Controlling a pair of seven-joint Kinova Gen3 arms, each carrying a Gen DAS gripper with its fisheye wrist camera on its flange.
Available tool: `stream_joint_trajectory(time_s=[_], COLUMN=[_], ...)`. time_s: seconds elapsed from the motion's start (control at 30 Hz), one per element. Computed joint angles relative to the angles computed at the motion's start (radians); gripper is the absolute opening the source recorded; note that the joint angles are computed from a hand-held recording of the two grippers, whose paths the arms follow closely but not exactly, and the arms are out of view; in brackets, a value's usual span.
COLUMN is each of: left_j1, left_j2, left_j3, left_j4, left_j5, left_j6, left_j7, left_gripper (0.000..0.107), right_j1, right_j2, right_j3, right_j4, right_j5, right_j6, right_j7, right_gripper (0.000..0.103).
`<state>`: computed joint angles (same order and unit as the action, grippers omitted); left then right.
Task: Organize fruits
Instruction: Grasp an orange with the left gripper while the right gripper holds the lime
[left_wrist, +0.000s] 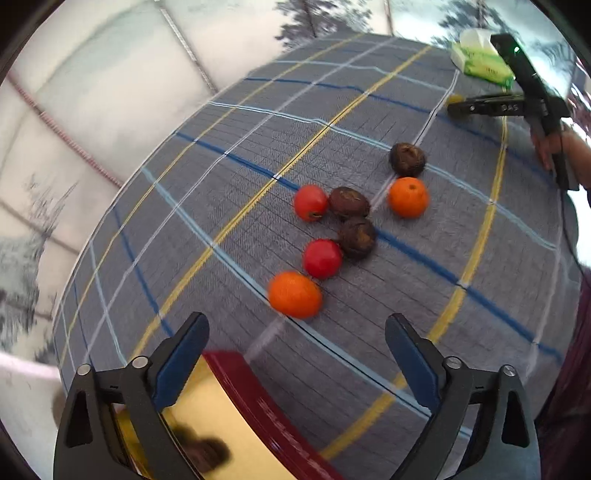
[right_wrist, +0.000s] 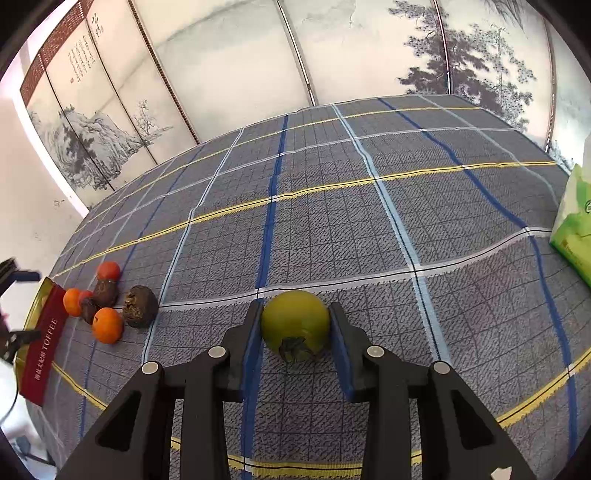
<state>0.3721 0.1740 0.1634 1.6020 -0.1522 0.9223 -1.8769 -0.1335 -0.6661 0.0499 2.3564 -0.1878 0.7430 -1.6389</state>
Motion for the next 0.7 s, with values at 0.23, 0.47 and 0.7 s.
stream_joint_trajectory(time_s=[0.23, 0.47, 0.7], left_j1=[-0.007, -0.024, 0.13], left_j2=[0.136, 0.181, -0.017], left_j3=[-0.011, 0.008, -0.158], left_j4=[-0.132, -0.126, 0.094], left_j5=[0.026, -0.016, -0.013], left_j6=[0.084, 0.101, -0.058], left_j7=[-0.069, 0.056, 0.338], left_gripper=[0.089, 0.04, 0.04], right_j1=[-0.024, -0.03, -0.024], right_j2=[-0.003, -0.003, 0.0], right_j3=[0.028, 0.047, 0.049], right_j4=[0.005, 0.004, 0.004], right_j5=[-0.015, -0.03, -0.033], right_j6=[-0.002, 0.002, 0.001], right_j7=[0.019, 0.034, 0.045], right_gripper=[0.035, 0.035, 0.035])
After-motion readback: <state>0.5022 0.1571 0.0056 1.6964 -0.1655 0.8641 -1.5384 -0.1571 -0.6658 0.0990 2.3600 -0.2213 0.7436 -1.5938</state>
